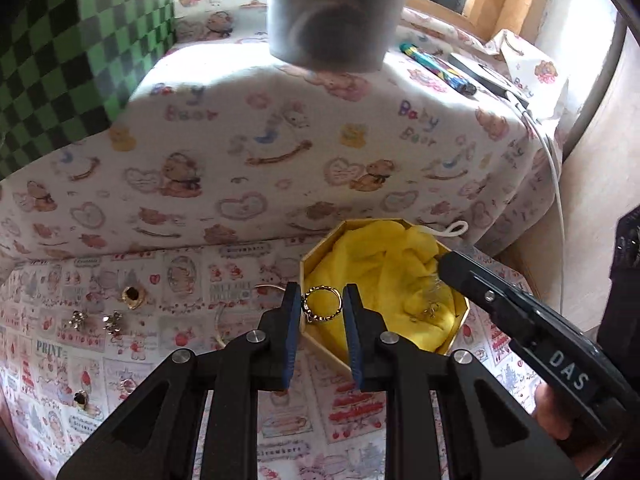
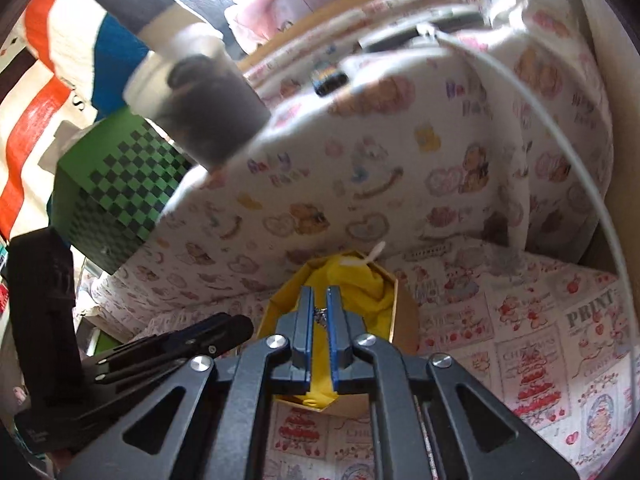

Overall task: Organize jewelry
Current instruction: 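Carry both items over the yellow-cloth box and open both grippers to drop them, then lower the left gripper onto the black-stone earring and close it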

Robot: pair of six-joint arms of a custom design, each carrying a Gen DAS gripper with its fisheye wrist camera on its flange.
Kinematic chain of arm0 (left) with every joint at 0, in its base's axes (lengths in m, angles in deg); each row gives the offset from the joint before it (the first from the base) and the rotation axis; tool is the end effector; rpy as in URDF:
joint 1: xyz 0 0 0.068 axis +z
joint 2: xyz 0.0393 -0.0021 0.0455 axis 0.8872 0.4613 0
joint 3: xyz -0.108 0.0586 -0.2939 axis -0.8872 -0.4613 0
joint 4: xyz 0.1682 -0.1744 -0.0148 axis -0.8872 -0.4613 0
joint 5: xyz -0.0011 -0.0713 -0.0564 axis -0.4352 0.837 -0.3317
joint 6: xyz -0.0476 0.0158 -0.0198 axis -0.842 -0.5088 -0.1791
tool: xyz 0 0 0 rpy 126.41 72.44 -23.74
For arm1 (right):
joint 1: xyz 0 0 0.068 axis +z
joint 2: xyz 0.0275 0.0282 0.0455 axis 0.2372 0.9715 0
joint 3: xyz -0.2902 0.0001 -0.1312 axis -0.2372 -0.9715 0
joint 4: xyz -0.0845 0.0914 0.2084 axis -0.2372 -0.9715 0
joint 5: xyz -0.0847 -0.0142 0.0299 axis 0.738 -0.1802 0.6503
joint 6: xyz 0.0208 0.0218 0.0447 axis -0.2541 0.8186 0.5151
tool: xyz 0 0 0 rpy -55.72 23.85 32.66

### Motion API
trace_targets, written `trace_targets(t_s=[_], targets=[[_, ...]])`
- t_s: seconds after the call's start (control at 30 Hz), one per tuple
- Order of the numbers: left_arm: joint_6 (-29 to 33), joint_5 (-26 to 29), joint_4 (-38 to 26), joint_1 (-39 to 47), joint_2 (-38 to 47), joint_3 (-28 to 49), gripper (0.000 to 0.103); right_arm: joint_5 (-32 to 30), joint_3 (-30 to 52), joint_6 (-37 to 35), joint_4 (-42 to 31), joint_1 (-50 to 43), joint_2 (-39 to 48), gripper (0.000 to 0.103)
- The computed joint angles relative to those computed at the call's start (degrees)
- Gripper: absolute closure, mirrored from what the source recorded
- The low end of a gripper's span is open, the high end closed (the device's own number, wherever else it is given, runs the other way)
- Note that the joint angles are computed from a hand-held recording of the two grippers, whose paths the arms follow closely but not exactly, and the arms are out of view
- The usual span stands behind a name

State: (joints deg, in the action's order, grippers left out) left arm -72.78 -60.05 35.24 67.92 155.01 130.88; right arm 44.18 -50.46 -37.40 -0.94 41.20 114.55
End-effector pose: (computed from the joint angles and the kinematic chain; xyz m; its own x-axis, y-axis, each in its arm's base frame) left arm 0.2487 0.0118 0.2216 -0.8243 0.1164 -0.5540 0.2495 0.9532 -0.1709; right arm 0.2309 0.1223 0.1866 -0.7150 0.3531 -0.6033 -0.0517 0.8340 0.5493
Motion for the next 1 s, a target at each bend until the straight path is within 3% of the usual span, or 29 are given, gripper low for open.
trace_targets(t_s=[0.27,0.33,0.5,0.57,0.73,0.8,0.93,1.0], targets=[[-0.52,4.03,0.78,-1.4,2.34,-0.04,0.083,-2.0,-2.85,2.16,3.18,-2.38,-2.14,0.096],[0.07,6.68,1.15,-0.62,1.99,-0.39,0.077,-1.76,-2.88,2.27,2.89,-2.43,-2.38,0.096],[1.92,9.38,1.38,3.76,-2.89,-1.36,0.07,-1.17,-2.25,2.35,1.28,-2.05,-3.05,0.095],[2.81,9.08,0.35,5.94,-5.8,-1.07,0.07,-0.27,-2.02,2.18,0.74,-1.22,-3.65,0.09],[6.87,12.68,-0.7,15.33,-12.31,-0.46,0.05,4.79,-0.55,0.85,-2.04,3.27,-6.05,0.083],[8.77,14.49,-1.55,20.26,-15.33,-0.17,0.044,7.26,0.12,0.71,-3.45,5.2,-6.87,0.075],[12.26,19.1,-2.14,28.9,-17.77,-0.09,0.032,11.9,1.62,-0.92,-5.96,9.93,-8.37,0.074],[17.04,23.09,-3.05,34.38,-18.08,-0.44,0.028,14.5,2.66,-1.49,-6.96,12.8,-8.23,0.072]])
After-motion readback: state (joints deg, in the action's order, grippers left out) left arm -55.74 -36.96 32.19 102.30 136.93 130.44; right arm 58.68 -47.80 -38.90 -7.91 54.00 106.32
